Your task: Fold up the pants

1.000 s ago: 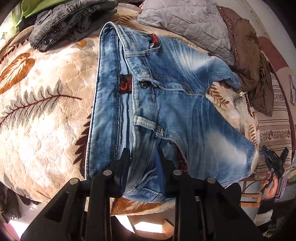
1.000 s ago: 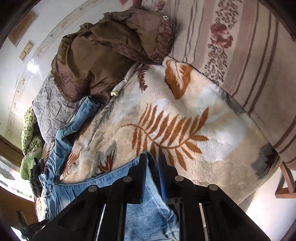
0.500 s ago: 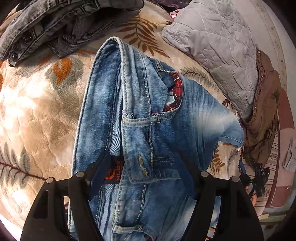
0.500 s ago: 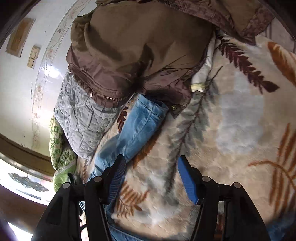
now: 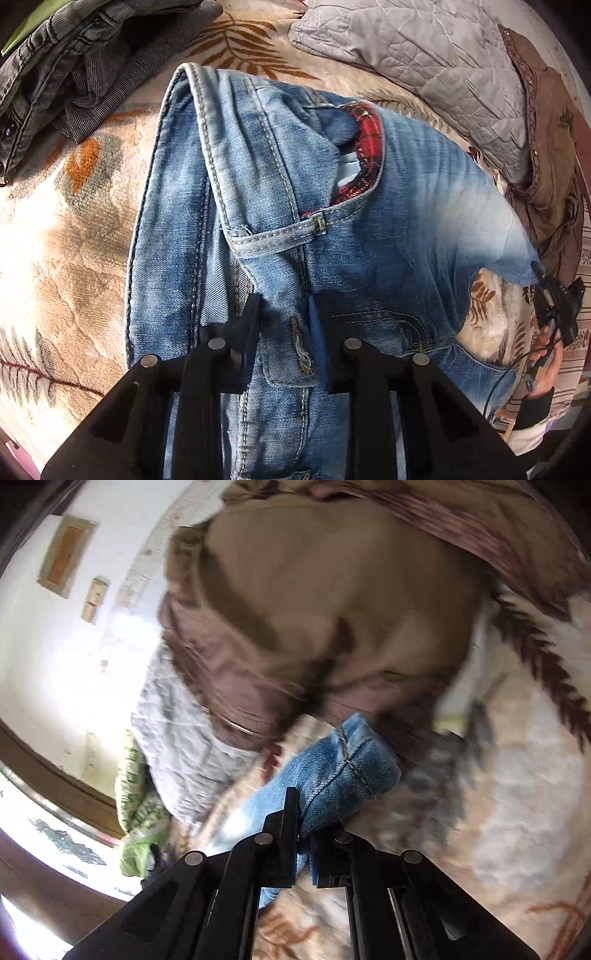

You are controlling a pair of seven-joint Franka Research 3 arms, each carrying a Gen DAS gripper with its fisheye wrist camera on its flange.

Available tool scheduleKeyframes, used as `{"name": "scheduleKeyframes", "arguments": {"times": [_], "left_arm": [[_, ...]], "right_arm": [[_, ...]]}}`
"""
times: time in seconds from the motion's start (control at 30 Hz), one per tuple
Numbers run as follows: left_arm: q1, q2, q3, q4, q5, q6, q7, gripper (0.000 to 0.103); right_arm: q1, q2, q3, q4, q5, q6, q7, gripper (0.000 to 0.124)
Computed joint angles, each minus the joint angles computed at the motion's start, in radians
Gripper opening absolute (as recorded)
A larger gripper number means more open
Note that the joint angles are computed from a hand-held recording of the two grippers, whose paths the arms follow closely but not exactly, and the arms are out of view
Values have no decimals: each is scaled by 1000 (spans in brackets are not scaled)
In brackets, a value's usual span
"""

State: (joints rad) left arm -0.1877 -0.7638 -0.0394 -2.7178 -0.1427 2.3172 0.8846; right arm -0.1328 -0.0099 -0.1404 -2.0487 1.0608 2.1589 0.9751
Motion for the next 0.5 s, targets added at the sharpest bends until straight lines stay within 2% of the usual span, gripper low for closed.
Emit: {"name": "scheduleKeyframes", "arguments": {"times": [0.03, 0.1, 0.13, 0.17, 0.3, 0.37, 0.4, 0.43, 0.5], "left_arm": [[3, -4, -3, -1, -2, -1, -11, 24], [1, -25, -1, 0, -5, -24, -20, 24], [2, -48, -2, -1, -4, -48, -27, 24], [0, -83, 0, -5, 0, -76, -26, 24], [27, -238, 6, -13, 39, -156, -32, 25], [53, -270, 23, -4, 56, -152, -43, 40], [65, -264, 33, 3, 60, -134, -45, 57], [77, -252, 40, 10, 64, -115, -51, 64], [77, -198, 62, 24, 50, -65, -47, 66]], "right_arm": [[-6, 15, -4, -1, -109, -14, 70, 6], [-17, 30, -10, -19, -231, -55, 143, 13], [-26, 18, -15, -43, -224, -66, 129, 10], [-33, -8, -19, -69, -196, -62, 109, 16], [-44, -93, -38, -96, -187, -26, 59, 23], [-43, -104, -44, -77, -185, 16, 29, 43], [-43, -101, -50, -61, -181, 20, 16, 47], [-40, -91, -48, -42, -179, 26, 17, 52], [-35, -51, -47, 11, -177, 0, 23, 56]]}}
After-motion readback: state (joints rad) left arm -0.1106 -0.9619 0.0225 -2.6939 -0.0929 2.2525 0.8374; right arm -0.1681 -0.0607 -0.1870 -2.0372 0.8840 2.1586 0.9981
